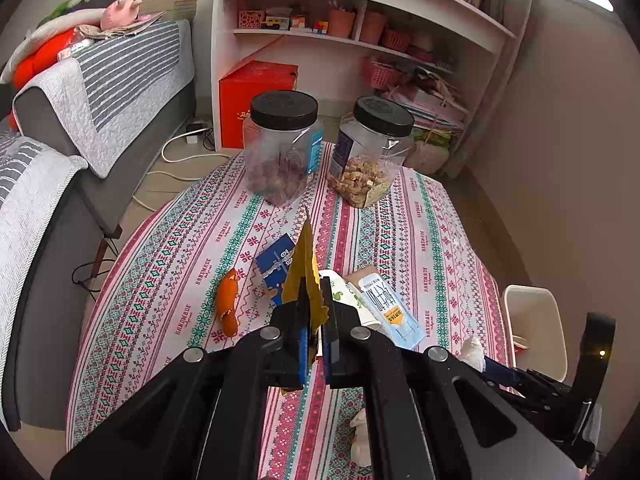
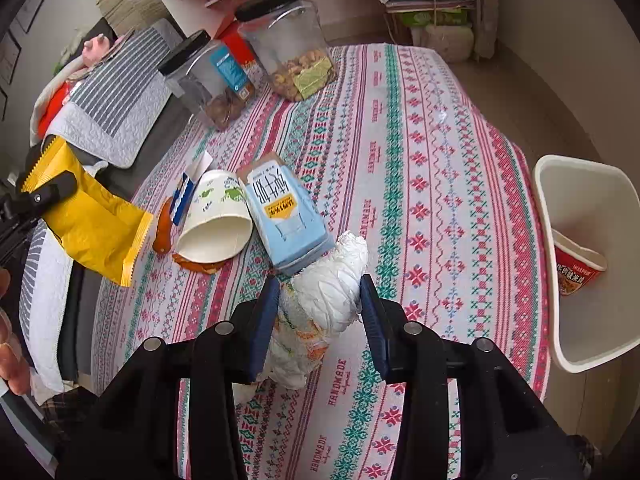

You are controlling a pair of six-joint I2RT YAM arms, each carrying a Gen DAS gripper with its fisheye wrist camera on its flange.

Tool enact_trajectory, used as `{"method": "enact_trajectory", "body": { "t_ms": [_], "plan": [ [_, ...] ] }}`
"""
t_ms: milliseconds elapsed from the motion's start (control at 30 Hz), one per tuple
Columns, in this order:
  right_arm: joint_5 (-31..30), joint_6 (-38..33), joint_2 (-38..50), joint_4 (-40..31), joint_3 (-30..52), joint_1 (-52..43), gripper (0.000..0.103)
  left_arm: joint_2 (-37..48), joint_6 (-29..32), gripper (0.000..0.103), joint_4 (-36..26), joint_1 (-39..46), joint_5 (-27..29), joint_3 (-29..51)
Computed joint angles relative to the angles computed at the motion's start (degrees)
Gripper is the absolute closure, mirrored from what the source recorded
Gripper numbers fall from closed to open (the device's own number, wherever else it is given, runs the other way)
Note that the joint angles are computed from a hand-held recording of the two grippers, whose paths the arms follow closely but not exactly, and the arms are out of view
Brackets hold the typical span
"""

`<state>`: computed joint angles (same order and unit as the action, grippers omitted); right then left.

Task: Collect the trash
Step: 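Grasp the yellow wrapper with the left tool while the right tool grasps a tissue, then drop the tissue and yellow wrapper into the wastebasket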

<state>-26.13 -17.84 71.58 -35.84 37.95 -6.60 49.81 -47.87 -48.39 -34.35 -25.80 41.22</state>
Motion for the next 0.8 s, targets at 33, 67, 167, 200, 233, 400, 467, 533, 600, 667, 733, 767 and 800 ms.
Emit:
{"method": "enact_trajectory", "body": {
  "t_ms": [33,67,167,200,233,400,467,533,600,667,733,767,800],
  "plan": [
    [-0.3,-0.4,-0.5,0.1,0.3,-0.8,0.064,0.2,-0.1,0.098,0.3,-0.2,0.0,0.0],
    [-1.0,-1.6,-0.4,-0.2,1.0,-2.6,0.064,0.5,-0.5,0.098,0.6,-0.6,-0.1,0.1],
    [-2.8,-3.5,-0.4,-0.9,2.8,-6.5,0.064,1.9,-1.7,0.098,1.4,-2.3,-0.8,0.4],
    [-3.4,-4.1,-0.7,-1.5,3.4,-7.8,0.064,2.5,-2.1,0.098,1.8,-2.9,-1.2,0.5],
    [-4.0,-5.1,-0.9,-2.2,4.1,-9.5,0.064,3.1,-2.5,0.098,2.1,-3.6,-1.7,0.7],
    [-5.9,-8.0,-1.3,-1.9,6.3,-16.2,0.064,5.8,-3.5,0.098,4.0,-6.3,-3.0,1.8],
    [-6.6,-8.9,-0.9,-1.7,7.3,-18.6,0.064,7.0,-3.9,0.098,4.9,-7.2,-3.2,2.1],
    [-6.9,-9.7,-0.4,-1.2,8.4,-20.9,0.064,7.7,-4.2,0.098,6.1,-8.2,-3.5,2.2],
    [-7.0,-9.9,0.6,-0.1,9.5,-23.3,0.064,8.7,-4.4,0.098,7.2,-9.2,-3.8,2.5],
    [-7.5,-9.9,2.1,0.4,11.0,-25.6,0.064,9.8,-4.5,0.098,8.1,-10.0,-4.1,3.0],
    [-8.0,-10.0,3.4,1.0,12.4,-28.0,0.064,11.1,-4.8,0.098,8.8,-10.8,-4.4,3.4],
    [-8.0,-10.0,3.6,1.6,12.7,-29.0,0.064,11.7,-4.8,0.098,9.1,-11.1,-4.4,3.6],
    [-8.1,-9.9,3.9,2.0,13.1,-30.0,0.064,12.3,-4.9,0.098,9.5,-11.2,-4.4,3.8]
  ]
}}
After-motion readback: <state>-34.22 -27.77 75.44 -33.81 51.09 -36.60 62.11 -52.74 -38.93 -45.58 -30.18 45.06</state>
